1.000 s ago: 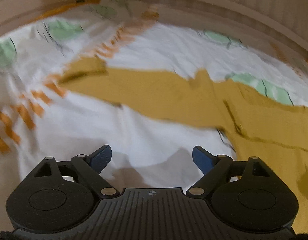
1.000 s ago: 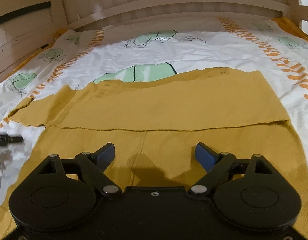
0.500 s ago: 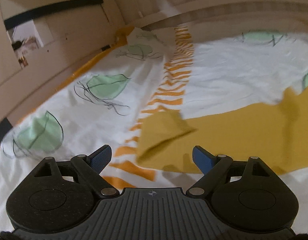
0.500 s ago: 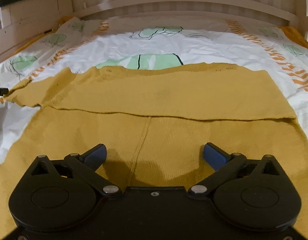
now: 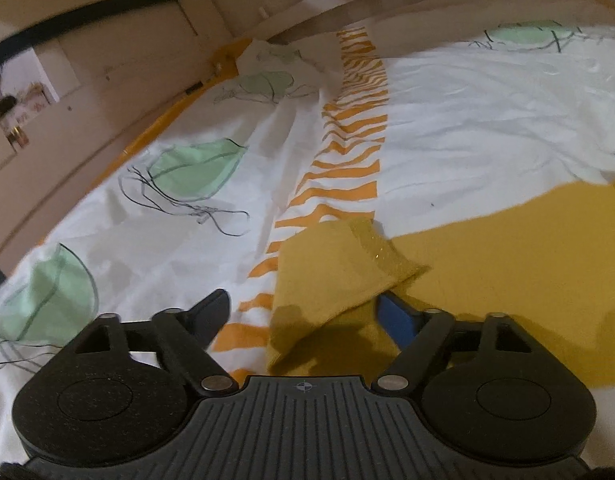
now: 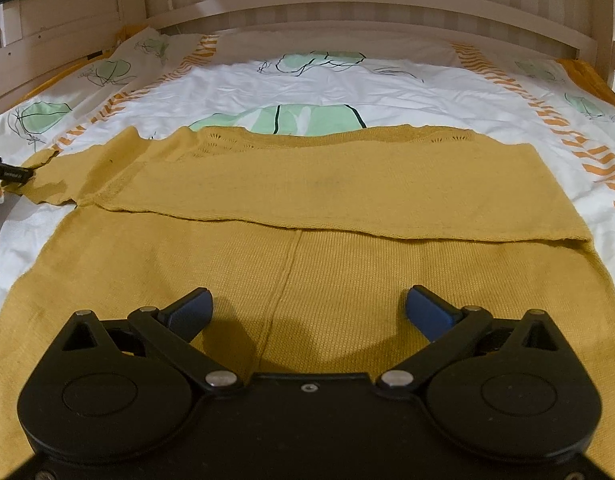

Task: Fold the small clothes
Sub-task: 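Grasp the sweater sleeve cuff with the left gripper, then lift the sleeve and lay it across the folded body, open left gripper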

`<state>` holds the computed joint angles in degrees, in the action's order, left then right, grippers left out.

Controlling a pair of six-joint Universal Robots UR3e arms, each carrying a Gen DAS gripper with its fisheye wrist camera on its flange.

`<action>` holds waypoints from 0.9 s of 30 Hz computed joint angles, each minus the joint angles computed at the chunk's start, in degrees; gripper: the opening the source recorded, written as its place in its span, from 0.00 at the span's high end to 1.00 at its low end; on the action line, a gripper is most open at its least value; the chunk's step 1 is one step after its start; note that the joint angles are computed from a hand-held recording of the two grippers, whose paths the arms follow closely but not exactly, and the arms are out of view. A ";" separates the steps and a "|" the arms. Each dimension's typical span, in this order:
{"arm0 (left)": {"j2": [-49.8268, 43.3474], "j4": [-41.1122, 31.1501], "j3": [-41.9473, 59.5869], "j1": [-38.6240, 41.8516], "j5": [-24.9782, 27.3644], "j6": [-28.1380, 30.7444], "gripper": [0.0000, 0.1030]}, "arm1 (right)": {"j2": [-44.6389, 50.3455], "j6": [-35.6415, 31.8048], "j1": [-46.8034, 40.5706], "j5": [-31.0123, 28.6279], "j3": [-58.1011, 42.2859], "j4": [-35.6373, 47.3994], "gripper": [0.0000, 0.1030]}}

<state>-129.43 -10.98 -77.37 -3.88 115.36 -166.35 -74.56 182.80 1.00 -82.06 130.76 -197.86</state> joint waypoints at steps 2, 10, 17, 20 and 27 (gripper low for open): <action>-0.39 -3.32 2.19 1.02 -2.27 -2.30 0.38 | 0.02 -0.03 0.00 0.00 -0.01 -0.01 0.00; 4.50 -9.18 0.42 7.18 -17.55 -18.14 0.96 | 0.30 0.10 -0.39 0.59 0.24 -0.83 0.00; 12.60 -8.67 -5.97 12.33 -29.27 -30.61 0.96 | 1.20 0.04 -0.27 0.35 0.13 -1.97 0.00; 15.48 -9.81 -6.15 12.06 -31.00 -31.29 0.96 | 1.35 -0.03 -0.18 0.16 0.13 -2.20 0.00; 18.89 -16.75 -0.29 8.12 -32.99 -34.71 0.96 | 1.63 -0.04 -0.13 0.17 0.29 -2.84 0.00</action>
<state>-110.54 -27.73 -77.66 4.23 82.37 -201.06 -72.92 182.76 0.87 -81.88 131.05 -200.71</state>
